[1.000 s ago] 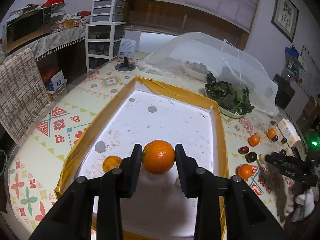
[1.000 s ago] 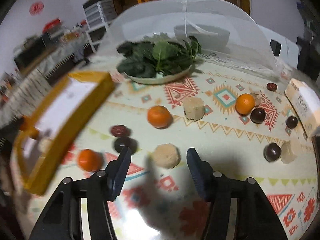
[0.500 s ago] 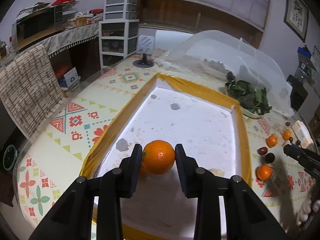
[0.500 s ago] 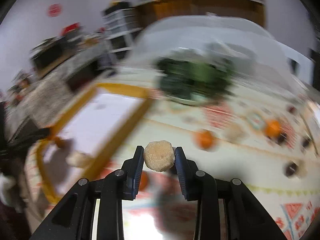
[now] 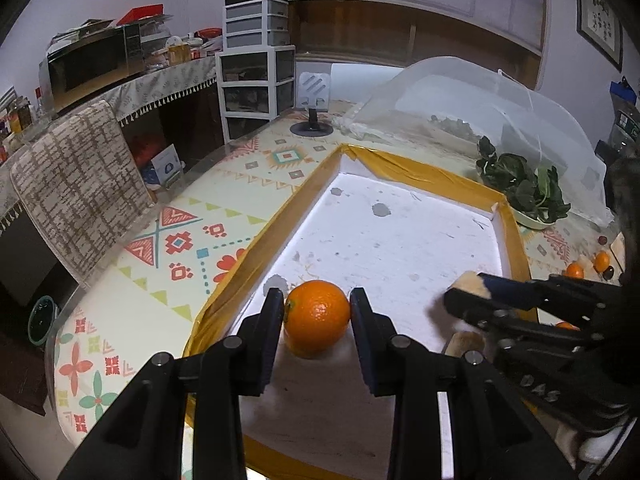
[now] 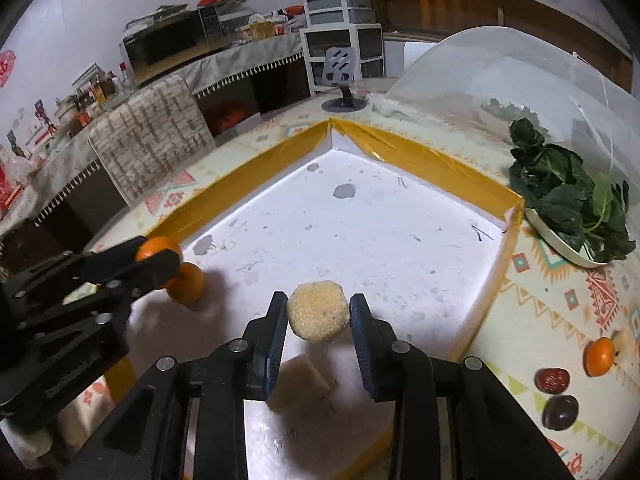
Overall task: Organize fruits
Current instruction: 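Open the left tool over the tray while the right tool releases the bread ball there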
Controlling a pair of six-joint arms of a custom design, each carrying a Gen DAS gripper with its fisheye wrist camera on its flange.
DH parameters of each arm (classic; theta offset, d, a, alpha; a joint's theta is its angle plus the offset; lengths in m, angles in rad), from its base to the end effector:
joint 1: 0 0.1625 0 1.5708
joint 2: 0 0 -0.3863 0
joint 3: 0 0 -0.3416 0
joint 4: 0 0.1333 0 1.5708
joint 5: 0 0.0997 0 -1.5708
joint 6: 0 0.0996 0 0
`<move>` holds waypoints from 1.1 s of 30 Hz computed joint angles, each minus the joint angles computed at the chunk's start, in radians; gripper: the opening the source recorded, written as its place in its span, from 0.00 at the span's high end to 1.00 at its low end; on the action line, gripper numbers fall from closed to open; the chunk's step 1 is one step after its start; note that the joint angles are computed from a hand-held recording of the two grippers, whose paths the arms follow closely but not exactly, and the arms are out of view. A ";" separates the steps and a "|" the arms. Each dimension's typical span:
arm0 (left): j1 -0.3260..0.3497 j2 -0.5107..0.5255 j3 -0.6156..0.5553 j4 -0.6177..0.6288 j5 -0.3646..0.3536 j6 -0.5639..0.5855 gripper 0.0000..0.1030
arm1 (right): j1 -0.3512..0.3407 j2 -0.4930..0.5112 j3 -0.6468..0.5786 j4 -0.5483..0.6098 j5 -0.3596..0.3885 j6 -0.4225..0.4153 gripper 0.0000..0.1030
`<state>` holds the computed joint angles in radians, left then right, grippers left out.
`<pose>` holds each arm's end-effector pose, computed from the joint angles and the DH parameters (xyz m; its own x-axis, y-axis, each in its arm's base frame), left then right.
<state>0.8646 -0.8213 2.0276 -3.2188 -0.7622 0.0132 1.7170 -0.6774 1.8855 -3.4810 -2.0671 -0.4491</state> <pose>-0.1711 -0.5171 0.1066 -0.7182 0.2219 -0.6595 0.5962 0.6849 -0.4188 0.1658 -0.5365 0.0828 -0.7758 -0.1693 0.6079 -0.4973 0.7569 -0.4239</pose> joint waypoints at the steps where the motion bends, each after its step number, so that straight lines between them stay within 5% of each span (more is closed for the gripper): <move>1: -0.001 0.002 0.001 -0.006 0.001 0.003 0.68 | 0.000 0.004 -0.003 0.001 -0.003 -0.001 0.66; 4: -0.009 0.008 0.003 -0.020 0.021 0.006 0.65 | 0.002 0.021 -0.017 -0.008 -0.015 -0.012 0.66; 7: -0.024 0.009 0.014 -0.058 0.039 0.022 0.49 | 0.008 0.034 -0.027 -0.019 -0.023 -0.023 0.64; 16: -0.074 0.013 0.033 -0.081 0.106 0.034 0.34 | 0.022 -0.010 0.049 -0.154 -0.007 -0.022 0.52; 23: -0.126 0.008 0.066 -0.054 0.101 0.011 0.33 | 0.014 -0.101 0.203 -0.395 -0.018 -0.036 0.27; 30: -0.205 0.026 0.098 -0.055 0.086 0.001 0.31 | -0.014 -0.172 0.368 -0.788 -0.106 -0.155 0.02; 33: -0.232 0.036 0.100 -0.040 0.067 -0.013 0.28 | -0.050 -0.226 0.435 -0.899 -0.119 -0.202 0.00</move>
<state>0.6322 -0.7848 2.1277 -3.2586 -0.6952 -0.0001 1.6672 -0.9037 2.3210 -4.3796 -2.1860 -0.6508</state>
